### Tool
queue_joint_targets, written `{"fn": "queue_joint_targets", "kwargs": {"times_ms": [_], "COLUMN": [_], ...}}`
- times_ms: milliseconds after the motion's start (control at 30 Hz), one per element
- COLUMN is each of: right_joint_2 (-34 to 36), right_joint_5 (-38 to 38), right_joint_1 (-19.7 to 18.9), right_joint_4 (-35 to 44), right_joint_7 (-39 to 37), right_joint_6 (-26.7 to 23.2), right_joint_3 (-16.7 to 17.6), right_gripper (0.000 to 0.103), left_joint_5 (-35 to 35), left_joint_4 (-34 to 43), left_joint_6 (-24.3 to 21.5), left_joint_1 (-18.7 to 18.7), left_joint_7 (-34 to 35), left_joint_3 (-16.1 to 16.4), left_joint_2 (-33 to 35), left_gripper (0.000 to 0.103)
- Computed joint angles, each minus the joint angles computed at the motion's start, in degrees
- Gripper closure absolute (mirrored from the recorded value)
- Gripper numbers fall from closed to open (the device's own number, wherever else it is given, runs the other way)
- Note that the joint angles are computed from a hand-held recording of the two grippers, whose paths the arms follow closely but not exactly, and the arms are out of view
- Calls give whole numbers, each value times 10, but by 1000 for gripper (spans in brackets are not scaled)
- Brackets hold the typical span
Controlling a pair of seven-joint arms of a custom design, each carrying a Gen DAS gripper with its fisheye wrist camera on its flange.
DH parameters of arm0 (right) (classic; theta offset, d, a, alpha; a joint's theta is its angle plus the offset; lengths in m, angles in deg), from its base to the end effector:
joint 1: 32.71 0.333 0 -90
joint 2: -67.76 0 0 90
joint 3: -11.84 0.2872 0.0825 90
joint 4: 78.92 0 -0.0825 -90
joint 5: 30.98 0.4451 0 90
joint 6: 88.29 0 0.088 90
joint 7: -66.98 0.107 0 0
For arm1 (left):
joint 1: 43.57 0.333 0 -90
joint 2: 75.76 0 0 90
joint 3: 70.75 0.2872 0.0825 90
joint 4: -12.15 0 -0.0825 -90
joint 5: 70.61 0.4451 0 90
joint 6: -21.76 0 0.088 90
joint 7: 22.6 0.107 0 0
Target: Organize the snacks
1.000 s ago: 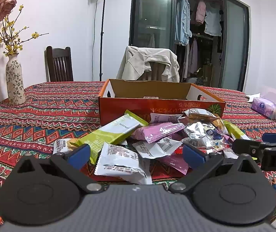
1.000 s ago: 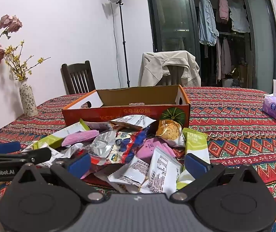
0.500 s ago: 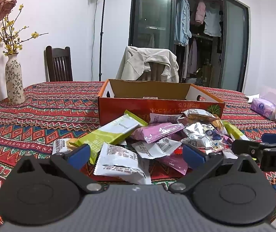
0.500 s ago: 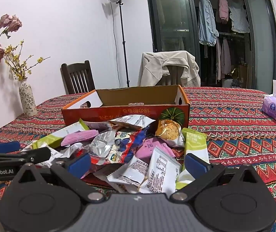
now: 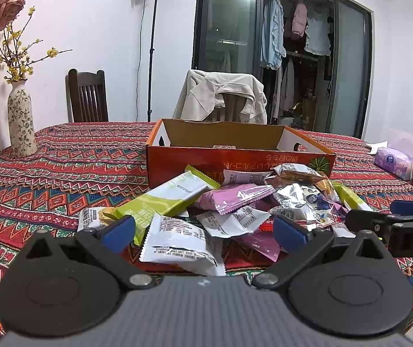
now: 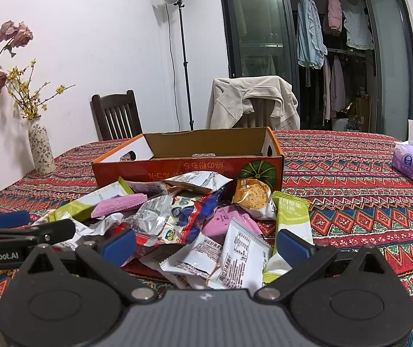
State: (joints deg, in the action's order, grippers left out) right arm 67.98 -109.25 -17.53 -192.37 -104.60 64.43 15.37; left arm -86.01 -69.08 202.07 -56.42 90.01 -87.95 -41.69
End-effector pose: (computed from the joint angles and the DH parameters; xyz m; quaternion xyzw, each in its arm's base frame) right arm 0.6073 0.2358 0.4678 -0.4958 0.6894 -0.3864 0.3600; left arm 0.7289 -0.3258 0.4519 -0.4296 0.7173 -0.4854 0.2555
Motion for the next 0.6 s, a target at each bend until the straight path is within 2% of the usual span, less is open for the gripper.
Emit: {"fn": "queue_joint_targets", "kwargs": {"times_ms": [600], "right_joint_2": [-1], "right_joint_5": [1], "right_joint_1": [0], "right_joint_4": [-2], "right_joint_7": [-1], "right_joint_6": [-2], "right_joint_3": [0], "right_gripper": [0], "left_joint_5": [0], "left_joint_4": [-3], "left_joint_6": [3], "left_joint_1": [2], "left_joint_7": [1], "left_joint_3": [-4], "left_joint_2": [-1], "left_gripper": [0]}}
